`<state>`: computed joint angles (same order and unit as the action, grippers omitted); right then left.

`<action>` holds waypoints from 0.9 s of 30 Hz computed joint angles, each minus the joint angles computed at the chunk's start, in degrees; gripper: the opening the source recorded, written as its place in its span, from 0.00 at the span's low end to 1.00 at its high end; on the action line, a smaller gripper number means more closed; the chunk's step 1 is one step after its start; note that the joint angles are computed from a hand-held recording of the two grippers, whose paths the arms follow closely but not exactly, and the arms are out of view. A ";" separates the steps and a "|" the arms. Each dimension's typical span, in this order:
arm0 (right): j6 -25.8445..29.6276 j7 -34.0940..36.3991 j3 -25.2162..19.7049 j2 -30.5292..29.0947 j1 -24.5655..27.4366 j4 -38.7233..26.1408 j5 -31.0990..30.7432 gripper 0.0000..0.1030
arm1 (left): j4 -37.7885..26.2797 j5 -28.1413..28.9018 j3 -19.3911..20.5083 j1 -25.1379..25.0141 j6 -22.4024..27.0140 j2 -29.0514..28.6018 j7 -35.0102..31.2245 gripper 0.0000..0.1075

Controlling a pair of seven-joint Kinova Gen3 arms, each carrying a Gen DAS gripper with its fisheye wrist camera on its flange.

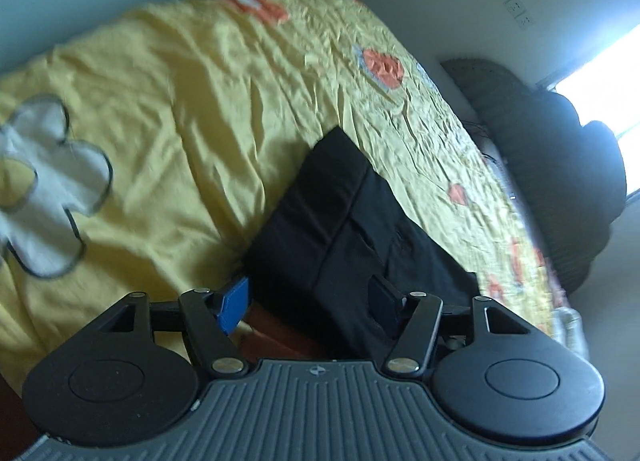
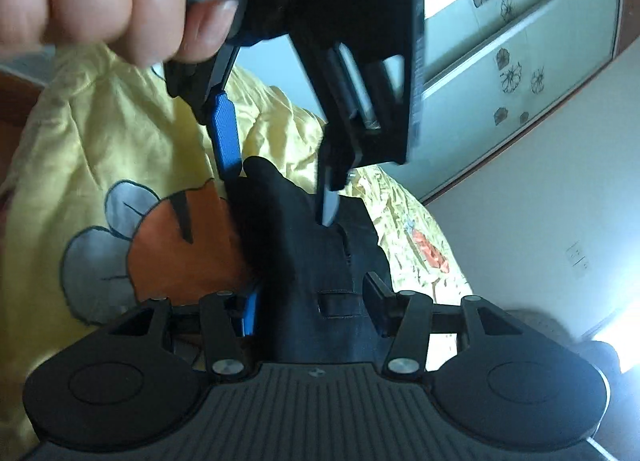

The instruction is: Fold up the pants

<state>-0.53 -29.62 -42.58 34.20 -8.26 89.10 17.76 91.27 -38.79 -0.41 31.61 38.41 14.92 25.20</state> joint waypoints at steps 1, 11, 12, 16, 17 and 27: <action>-0.44 0.17 0.40 -0.14 -0.34 0.38 0.19 0.49 | 1.16 0.15 -0.73 0.21 -2.03 -0.44 0.88 0.62; -7.24 7.17 -5.28 3.42 3.45 2.77 5.51 0.32 | 5.31 9.74 -14.86 9.09 -12.74 -0.60 1.46 0.62; -4.91 6.57 -7.88 4.24 5.15 1.60 6.32 0.29 | 5.22 9.75 -14.43 8.66 -12.72 -0.57 1.54 0.62; 4.41 -1.35 -16.17 7.92 9.70 -4.66 1.13 0.16 | 7.83 6.06 -22.06 14.96 -18.40 -0.46 9.14 0.67; 6.74 -3.68 -16.79 8.50 9.91 -6.68 -1.20 0.16 | 8.80 5.31 -24.71 16.91 -20.73 -0.54 11.47 0.68; 14.59 -10.24 -20.99 11.81 11.39 -13.36 -2.13 0.16 | 11.16 -5.11 -41.92 27.41 -33.84 5.38 32.02 0.69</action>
<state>14.06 -39.87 -63.57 46.01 3.13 75.73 15.63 102.44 -43.90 -42.33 59.02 4.57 20.30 57.22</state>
